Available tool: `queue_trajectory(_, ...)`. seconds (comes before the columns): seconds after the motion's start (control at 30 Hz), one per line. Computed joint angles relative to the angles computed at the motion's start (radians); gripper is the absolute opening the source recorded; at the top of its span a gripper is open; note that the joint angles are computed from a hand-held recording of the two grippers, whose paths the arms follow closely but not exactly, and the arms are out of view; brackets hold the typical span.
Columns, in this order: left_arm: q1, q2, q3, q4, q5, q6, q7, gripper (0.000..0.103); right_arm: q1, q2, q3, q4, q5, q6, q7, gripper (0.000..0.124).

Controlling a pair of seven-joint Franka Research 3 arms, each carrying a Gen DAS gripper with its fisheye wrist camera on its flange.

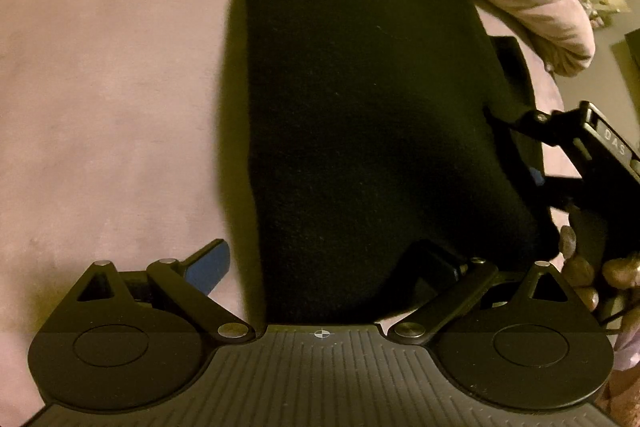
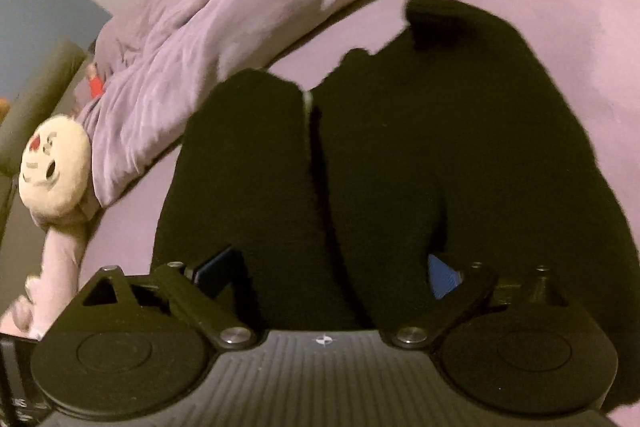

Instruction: Fold small clothes

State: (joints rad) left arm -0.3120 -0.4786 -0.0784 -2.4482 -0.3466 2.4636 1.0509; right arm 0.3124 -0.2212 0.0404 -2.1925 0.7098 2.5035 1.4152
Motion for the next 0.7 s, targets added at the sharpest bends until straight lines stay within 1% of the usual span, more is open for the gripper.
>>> queue_trajectory(0.03, 0.001, 0.0, 0.0, 0.001, -0.001, 0.0, -0.001, 0.101, 0.004, -0.004, 0.007, -0.002, -0.016, 0.013, -0.018, 0.072)
queue_trajectory(0.07, 0.002, 0.014, -0.002, 0.012, -0.001, 0.007, -0.006, 0.101, 0.006, -0.01, 0.015, -0.005, -0.043, 0.027, -0.036, 0.06)
queue_trajectory(0.1, 0.005, 0.018, -0.004, 0.017, 0.0, 0.009, -0.012, 0.101, 0.007, -0.022, 0.023, -0.015, -0.076, 0.045, -0.051, 0.05)
queue_trajectory(0.13, 0.008, 0.019, -0.007, 0.017, 0.003, 0.013, -0.019, 0.101, 0.011, -0.03, 0.023, -0.021, -0.082, 0.054, -0.065, 0.048)
queue_trajectory(0.2, 0.014, 0.008, -0.009, 0.009, 0.012, 0.016, -0.028, 0.101, 0.022, -0.033, 0.016, -0.024, -0.068, 0.066, -0.084, 0.049)
queue_trajectory(0.27, 0.014, 0.012, -0.008, 0.01, 0.016, 0.022, -0.03, 0.101, 0.037, -0.018, -0.004, -0.012, -0.013, 0.06, -0.127, 0.066)
queue_trajectory(0.3, 0.016, 0.016, -0.009, 0.013, 0.021, 0.021, -0.035, 0.101, 0.041, -0.005, -0.013, 0.001, 0.02, 0.043, -0.136, 0.082)
queue_trajectory(0.33, 0.018, 0.02, -0.012, 0.017, 0.027, 0.019, -0.04, 0.101, 0.049, 0.016, -0.025, 0.022, 0.075, 0.018, -0.164, 0.088)
queue_trajectory(0.37, 0.02, 0.022, -0.015, 0.02, 0.033, 0.018, -0.048, 0.101, 0.049, 0.031, -0.023, 0.035, 0.098, 0.014, -0.178, 0.088)
queue_trajectory(0.4, 0.022, 0.023, -0.018, 0.023, 0.039, 0.016, -0.055, 0.101, 0.041, 0.043, -0.009, 0.048, 0.072, 0.016, -0.156, 0.087)
queue_trajectory(0.43, 0.022, 0.019, -0.019, 0.024, 0.044, 0.013, -0.059, 0.101, 0.036, 0.049, 0.003, 0.056, 0.041, 0.016, -0.149, 0.066)
queue_trajectory(0.47, 0.023, 0.019, -0.022, 0.027, 0.05, 0.012, -0.066, 0.101, 0.029, 0.044, 0.022, 0.054, -0.023, 0.038, -0.13, 0.046)
queue_trajectory(0.5, 0.024, 0.017, -0.024, 0.028, 0.055, 0.011, -0.072, 0.101, 0.016, 0.035, 0.047, 0.048, -0.093, 0.059, -0.126, 0.038)
queue_trajectory(0.57, 0.027, 0.014, -0.027, 0.032, 0.068, 0.007, -0.084, 0.101, 0.035, 0.01, 0.034, 0.032, -0.089, 0.074, -0.167, 0.034)
queue_trajectory(0.6, 0.03, 0.013, -0.029, 0.034, 0.077, 0.004, -0.091, 0.101, 0.035, -0.001, 0.041, 0.024, -0.113, 0.089, -0.164, 0.032)
queue_trajectory(0.7, 0.039, 0.002, -0.031, 0.043, 0.102, -0.004, -0.11, 0.101, 0.022, -0.052, 0.073, -0.018, -0.253, 0.171, -0.148, 0.03)
